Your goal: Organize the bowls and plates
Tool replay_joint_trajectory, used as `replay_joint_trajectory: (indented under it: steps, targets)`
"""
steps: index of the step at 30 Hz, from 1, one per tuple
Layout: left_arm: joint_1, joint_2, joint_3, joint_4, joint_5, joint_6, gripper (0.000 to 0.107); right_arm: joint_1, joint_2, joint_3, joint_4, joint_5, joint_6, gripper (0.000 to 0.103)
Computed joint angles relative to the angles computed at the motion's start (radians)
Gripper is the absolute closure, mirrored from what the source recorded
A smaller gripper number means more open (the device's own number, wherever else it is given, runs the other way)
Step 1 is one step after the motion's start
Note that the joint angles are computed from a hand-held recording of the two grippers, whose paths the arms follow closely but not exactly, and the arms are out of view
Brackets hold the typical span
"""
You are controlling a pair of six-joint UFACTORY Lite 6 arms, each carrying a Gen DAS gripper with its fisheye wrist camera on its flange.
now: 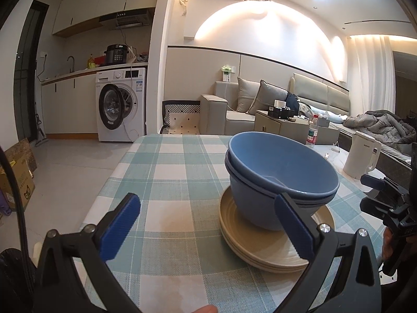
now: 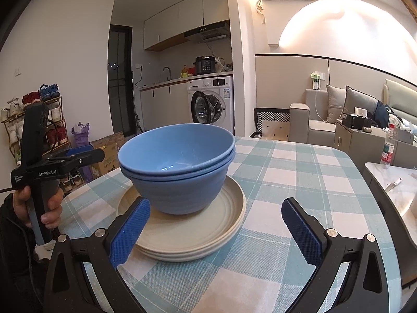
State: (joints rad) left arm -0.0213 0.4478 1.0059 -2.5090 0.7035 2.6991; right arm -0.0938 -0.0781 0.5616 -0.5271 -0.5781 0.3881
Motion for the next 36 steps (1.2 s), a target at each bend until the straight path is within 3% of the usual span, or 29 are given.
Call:
replay_joint_trajectory:
  steps: [14, 36]
  targets:
    - [0.034, -0.010, -0.097, 0.032, 0.117, 0.027, 0.004, -0.012, 0.022, -0.021, 0.011, -0.048, -0.015, 0.001]
    - [0.003, -0.021, -0.138, 0.021, 0.121, 0.123, 0.004, -0.025, -0.007, -0.049, -0.033, -0.092, 0.022, 0.001]
